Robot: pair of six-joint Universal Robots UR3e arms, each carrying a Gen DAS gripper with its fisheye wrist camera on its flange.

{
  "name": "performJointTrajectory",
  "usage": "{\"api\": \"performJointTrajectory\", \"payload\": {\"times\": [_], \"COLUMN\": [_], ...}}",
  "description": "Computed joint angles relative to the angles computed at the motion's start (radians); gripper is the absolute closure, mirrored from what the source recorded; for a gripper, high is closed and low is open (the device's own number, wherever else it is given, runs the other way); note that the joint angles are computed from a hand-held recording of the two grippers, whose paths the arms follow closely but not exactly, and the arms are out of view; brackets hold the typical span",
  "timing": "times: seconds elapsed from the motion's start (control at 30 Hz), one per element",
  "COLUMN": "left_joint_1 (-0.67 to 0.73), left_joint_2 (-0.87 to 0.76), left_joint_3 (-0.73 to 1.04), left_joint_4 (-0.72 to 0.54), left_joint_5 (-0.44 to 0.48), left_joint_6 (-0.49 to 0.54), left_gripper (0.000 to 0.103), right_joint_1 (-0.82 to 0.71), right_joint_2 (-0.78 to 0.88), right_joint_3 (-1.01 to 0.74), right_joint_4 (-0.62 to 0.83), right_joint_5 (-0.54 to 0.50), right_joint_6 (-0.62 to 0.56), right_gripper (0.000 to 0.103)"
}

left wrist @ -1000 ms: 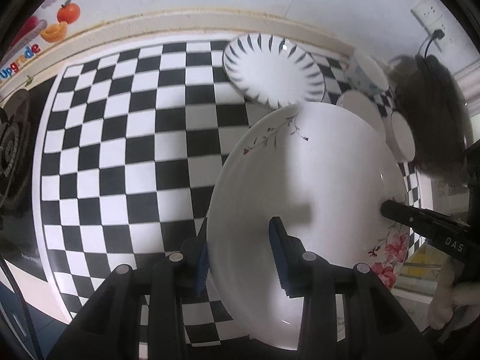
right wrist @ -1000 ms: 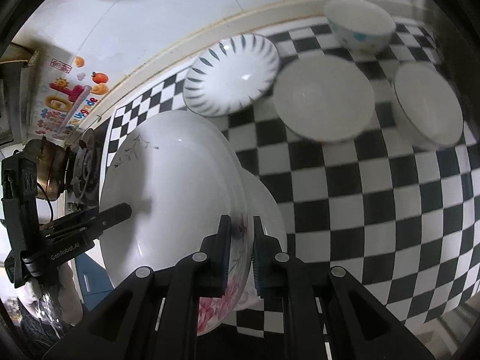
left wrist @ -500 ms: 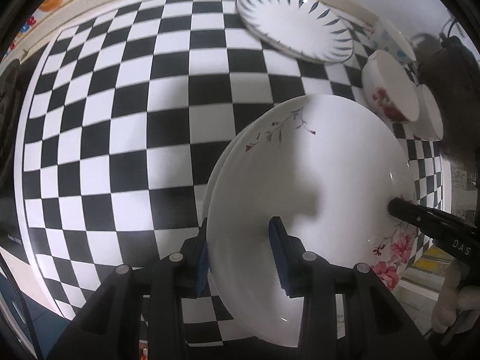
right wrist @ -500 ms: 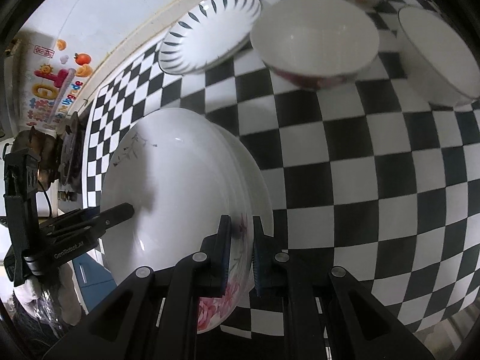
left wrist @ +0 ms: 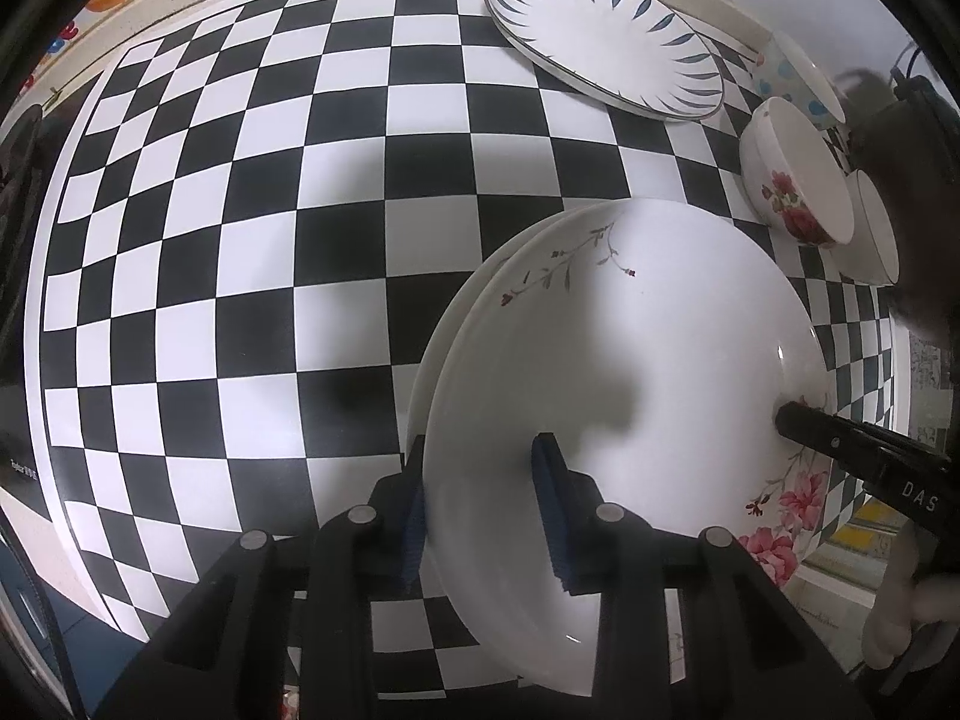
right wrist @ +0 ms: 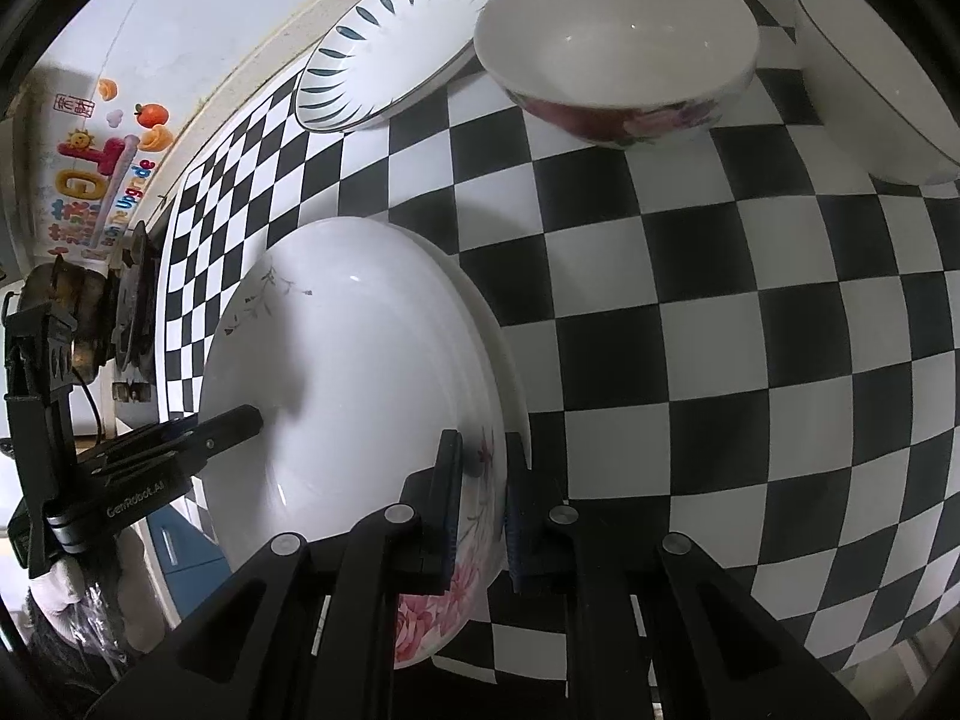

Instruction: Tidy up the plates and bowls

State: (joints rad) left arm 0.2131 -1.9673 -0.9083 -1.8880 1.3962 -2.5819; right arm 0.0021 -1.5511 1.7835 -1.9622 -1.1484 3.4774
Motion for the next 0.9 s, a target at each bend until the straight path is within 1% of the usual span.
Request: {"api": "performJointTrajectory", "payload": {"times": [0.1,0.23,0.4,0.5,0.63,0.8,0.9], "left_joint_1": [0.012,0.03,0.083,0.084,0.066,0.064,0.063], "left_joint_2": [-0.003,0.008,-0.069,-0.097,-0.074,-0.053,-0.034], "left_joint_3": [0.009,-0.022,0.08,0.119,0.094,0.07,0.046], "left_joint_4": [-0.013,-0.005,-0.162,-0.213,-0.2,-0.183,-0.167], "left_joint_5": [-0.005,-0.025,-0.068,-0.061,-0.039,-0.035,-0.03], "left_joint_6": [0.01,0.021,-0.008,-0.022,-0.038,-0.049,-0.054], "left_gripper": [0.073,0.075,0.083,0.086,0.087,0.088,0.088], "right_joint_1": [-0.006,0.009,0.02,0.028,0.017,0.003,0.017], "right_joint_2": [-0.012,-0.017,-0.02,-0.007,-0.006,-0.029,-0.027], "right_joint_3": [0.009,-0.007,-0.027,-0.046,-0.027,0.03,0.031], "right_joint_4": [0.002,0.01,0.029,0.041,0.041,0.014,-0.001], "right_joint_5": [0.001,-0.027,-0.051,-0.072,-0.069,-0.043,-0.059], "right_joint_6": [-0.001,0.003,0.023,0.034,0.028,0.026,0.037], "right_gripper": [0.089,0.089,0.089,0.089,0.089,0.089,0.089]}}
